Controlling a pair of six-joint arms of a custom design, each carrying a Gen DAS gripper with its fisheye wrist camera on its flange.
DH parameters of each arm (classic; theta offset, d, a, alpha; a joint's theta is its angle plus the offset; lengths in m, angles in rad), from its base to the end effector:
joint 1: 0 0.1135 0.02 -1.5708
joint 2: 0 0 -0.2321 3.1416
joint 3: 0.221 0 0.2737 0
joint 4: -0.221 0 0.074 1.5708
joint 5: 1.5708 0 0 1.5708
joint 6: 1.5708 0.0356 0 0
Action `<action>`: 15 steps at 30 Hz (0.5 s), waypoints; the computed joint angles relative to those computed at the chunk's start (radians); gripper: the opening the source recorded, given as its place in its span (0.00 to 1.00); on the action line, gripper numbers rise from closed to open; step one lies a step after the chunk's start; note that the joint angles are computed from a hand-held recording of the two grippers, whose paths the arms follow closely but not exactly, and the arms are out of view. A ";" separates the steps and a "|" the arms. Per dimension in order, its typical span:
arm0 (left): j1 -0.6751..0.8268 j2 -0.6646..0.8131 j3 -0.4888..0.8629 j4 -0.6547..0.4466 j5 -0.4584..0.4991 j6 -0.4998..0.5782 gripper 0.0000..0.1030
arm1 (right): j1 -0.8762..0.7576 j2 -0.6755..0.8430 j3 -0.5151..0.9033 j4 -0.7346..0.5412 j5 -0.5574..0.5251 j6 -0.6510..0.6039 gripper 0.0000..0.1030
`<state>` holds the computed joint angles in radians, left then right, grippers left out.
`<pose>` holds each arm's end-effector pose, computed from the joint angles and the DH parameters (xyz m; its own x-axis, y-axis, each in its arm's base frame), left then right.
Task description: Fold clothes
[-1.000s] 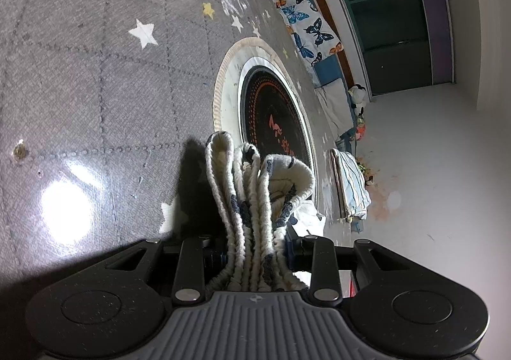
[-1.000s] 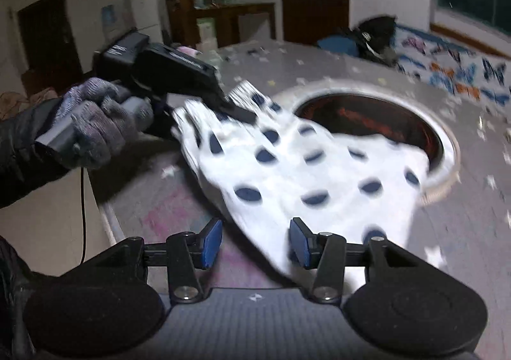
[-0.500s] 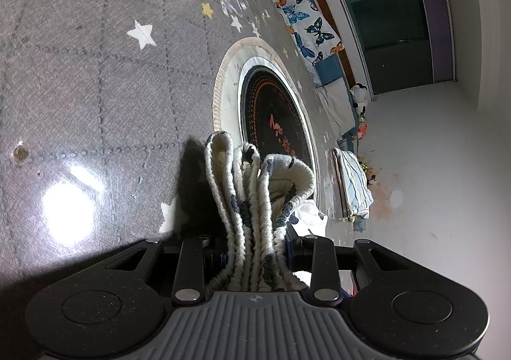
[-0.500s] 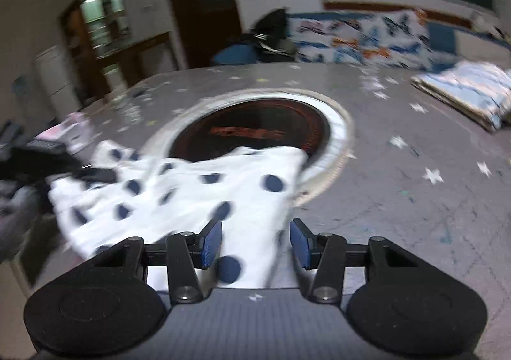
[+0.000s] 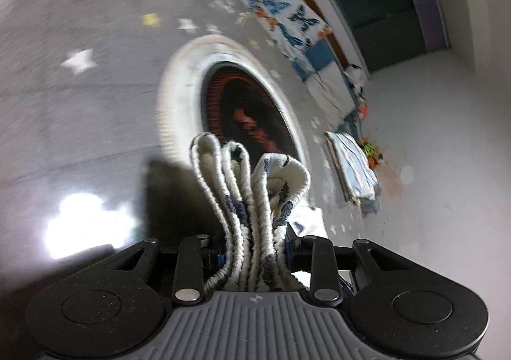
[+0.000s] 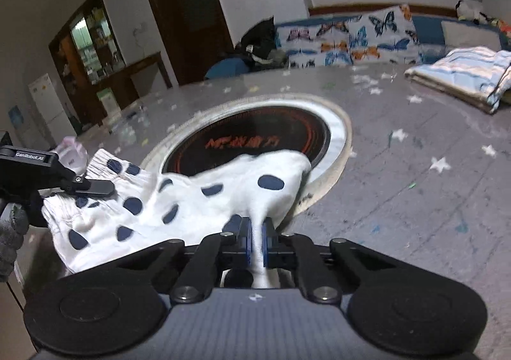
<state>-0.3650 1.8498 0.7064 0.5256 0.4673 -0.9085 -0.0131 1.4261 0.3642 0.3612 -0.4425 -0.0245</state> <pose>0.3076 -0.1347 0.0572 -0.8545 -0.4271 -0.2955 -0.0198 0.5953 -0.8033 0.2504 0.0120 0.0707 -0.6368 -0.0138 -0.7709 -0.3311 0.9078 0.2573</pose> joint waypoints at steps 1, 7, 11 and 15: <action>-0.018 0.003 0.024 -0.017 -0.009 0.004 0.31 | -0.012 -0.020 -0.008 -0.006 -0.004 -0.007 0.04; -0.139 0.099 0.242 -0.136 -0.058 0.022 0.31 | -0.155 -0.130 -0.023 -0.071 -0.030 -0.084 0.04; -0.218 0.213 0.445 -0.227 -0.082 0.044 0.31 | -0.264 -0.135 0.018 -0.104 -0.046 -0.135 0.04; -0.275 0.341 0.667 -0.325 -0.112 0.069 0.32 | -0.364 -0.074 0.102 -0.121 -0.062 -0.182 0.04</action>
